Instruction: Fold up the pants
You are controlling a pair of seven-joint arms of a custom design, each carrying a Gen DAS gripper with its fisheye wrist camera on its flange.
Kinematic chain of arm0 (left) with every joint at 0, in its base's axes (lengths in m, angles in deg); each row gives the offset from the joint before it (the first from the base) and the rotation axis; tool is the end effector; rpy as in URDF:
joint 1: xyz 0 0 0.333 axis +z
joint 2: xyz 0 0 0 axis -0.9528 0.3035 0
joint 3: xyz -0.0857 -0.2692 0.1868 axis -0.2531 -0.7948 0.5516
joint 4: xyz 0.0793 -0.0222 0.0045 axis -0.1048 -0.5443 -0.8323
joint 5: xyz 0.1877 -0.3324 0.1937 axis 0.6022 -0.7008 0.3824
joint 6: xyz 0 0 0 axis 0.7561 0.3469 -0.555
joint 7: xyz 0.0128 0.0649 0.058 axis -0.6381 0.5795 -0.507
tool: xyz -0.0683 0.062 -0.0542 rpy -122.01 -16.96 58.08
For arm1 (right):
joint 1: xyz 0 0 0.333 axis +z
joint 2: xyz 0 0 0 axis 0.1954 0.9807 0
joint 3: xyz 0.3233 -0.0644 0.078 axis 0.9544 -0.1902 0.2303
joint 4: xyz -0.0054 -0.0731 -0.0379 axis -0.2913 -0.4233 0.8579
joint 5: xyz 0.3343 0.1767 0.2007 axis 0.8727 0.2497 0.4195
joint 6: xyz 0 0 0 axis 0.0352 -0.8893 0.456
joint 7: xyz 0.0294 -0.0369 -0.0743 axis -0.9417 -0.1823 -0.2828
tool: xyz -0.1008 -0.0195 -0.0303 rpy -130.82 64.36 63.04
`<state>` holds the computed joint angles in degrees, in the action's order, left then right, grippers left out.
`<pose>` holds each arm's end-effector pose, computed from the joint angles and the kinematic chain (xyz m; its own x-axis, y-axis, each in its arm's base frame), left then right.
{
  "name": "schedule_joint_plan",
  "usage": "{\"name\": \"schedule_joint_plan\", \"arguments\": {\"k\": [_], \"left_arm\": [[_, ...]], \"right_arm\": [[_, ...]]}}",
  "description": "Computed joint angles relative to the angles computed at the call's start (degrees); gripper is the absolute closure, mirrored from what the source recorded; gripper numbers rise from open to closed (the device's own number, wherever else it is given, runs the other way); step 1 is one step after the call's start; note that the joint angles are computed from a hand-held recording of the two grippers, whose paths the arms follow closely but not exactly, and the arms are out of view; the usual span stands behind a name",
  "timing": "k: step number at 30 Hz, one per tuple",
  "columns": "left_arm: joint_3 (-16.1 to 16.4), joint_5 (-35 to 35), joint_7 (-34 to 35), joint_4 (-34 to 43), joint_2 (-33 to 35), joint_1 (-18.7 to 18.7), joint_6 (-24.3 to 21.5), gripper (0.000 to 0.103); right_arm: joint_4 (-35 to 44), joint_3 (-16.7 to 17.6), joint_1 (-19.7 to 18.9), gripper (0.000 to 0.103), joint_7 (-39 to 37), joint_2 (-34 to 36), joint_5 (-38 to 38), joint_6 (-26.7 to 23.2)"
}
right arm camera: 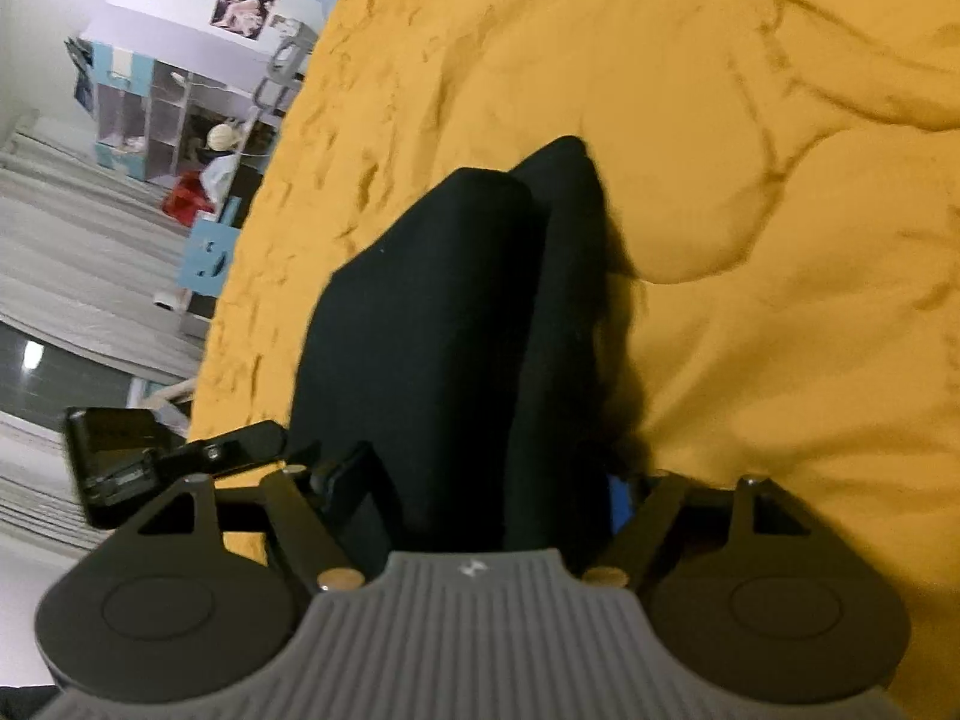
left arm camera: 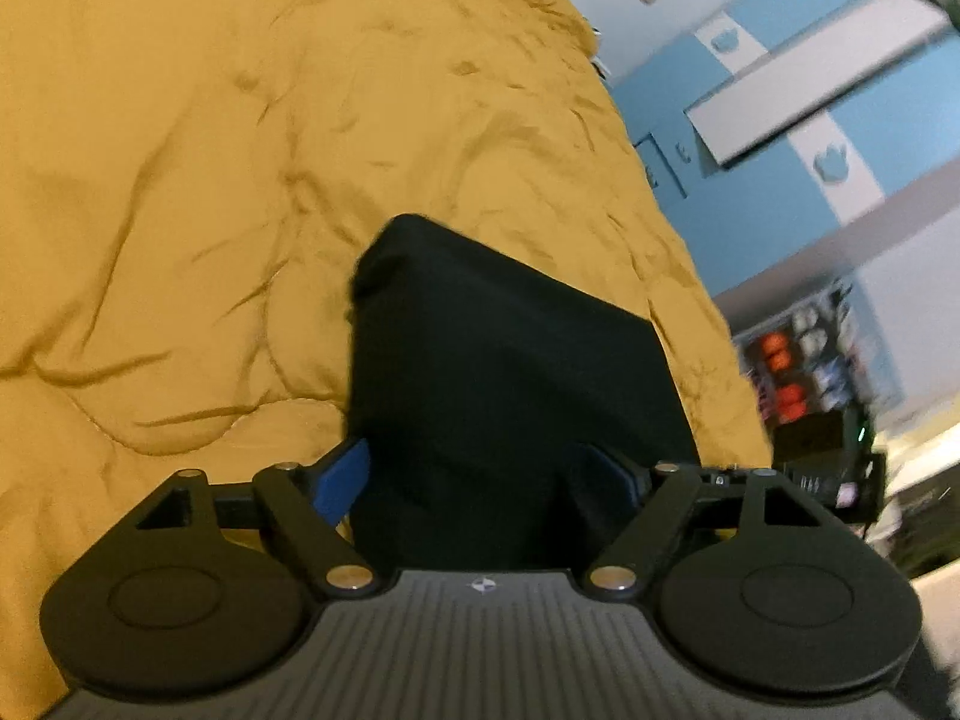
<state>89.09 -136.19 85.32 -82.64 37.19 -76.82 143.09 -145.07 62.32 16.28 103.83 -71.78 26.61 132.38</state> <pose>0.4999 -0.0286 0.5072 -0.0496 -0.7208 0.6913 -0.9033 -0.2629 -0.3389 0.6084 0.0978 0.4283 0.1225 -0.5907 -0.7976 -0.9692 0.1017 -0.2242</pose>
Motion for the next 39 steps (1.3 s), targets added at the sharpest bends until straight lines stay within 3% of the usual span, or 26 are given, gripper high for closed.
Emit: {"name": "schedule_joint_plan", "arguments": {"k": [4, 7, 9, 10, 12, 18, 23, 28, 32, 39], "left_arm": [[1.71, -7.60, 0.97, 0.98, 4.37, 0.99, -5.19, 0.013], [0.40, -9.66, 2.29, 0.84, 4.60, 2.38, -6.10, 0.014], [0.13, -10.02, 1.70, 1.04, 4.32, 3.03, -8.37, 0.034], [-0.27, -9.45, 0.99, 1.05, 3.89, 3.35, -8.67, 0.037], [-0.90, -7.77, -0.27, 1.05, 2.75, 3.72, -8.03, 0.057], [-0.20, -8.68, -2.24, 0.45, -1.80, 2.83, -10.21, 0.064], [0.27, -11.45, -2.69, 0.11, -6.57, -0.47, -12.69, 0.065], [-2.37, -16.07, -2.88, 1.73, -6.87, -5.92, -11.87, 0.065], [-5.92, -19.90, -3.21, 4.79, -3.87, -10.36, -9.46, 0.065], [-10.79, -22.06, -4.55, 10.77, 4.28, -14.59, -4.55, 0.065]], "right_arm": [[-0.32, 0.46, 0.25, 0.033, -1.69, 0.03, 2.80, 0.24], [-1.07, 0.53, 0.41, 0.053, -2.75, -0.21, 4.94, 0.38], [-2.04, 0.37, 0.33, 0.070, -2.75, -0.87, 6.76, 0.07], [-2.64, 0.26, 0.30, 0.072, -2.50, -1.45, 7.80, 0.01], [-3.83, 0.03, 0.39, 0.078, -2.81, -2.73, 9.70, 0.14], [-9.31, -1.51, 1.39, 0.080, -3.70, -10.64, 13.00, -0.11], [-15.85, -4.63, 1.64, 0.080, -2.30, -22.05, 12.30, -0.44], [-21.74, -8.91, -0.90, 0.080, 3.73, -35.98, 3.12, -0.51], [-23.82, -14.11, -5.20, 0.079, 9.02, -44.21, -6.92, -4.41], [-23.11, -20.88, -12.00, 0.079, 11.05, -46.59, -16.78, -9.59]]}}
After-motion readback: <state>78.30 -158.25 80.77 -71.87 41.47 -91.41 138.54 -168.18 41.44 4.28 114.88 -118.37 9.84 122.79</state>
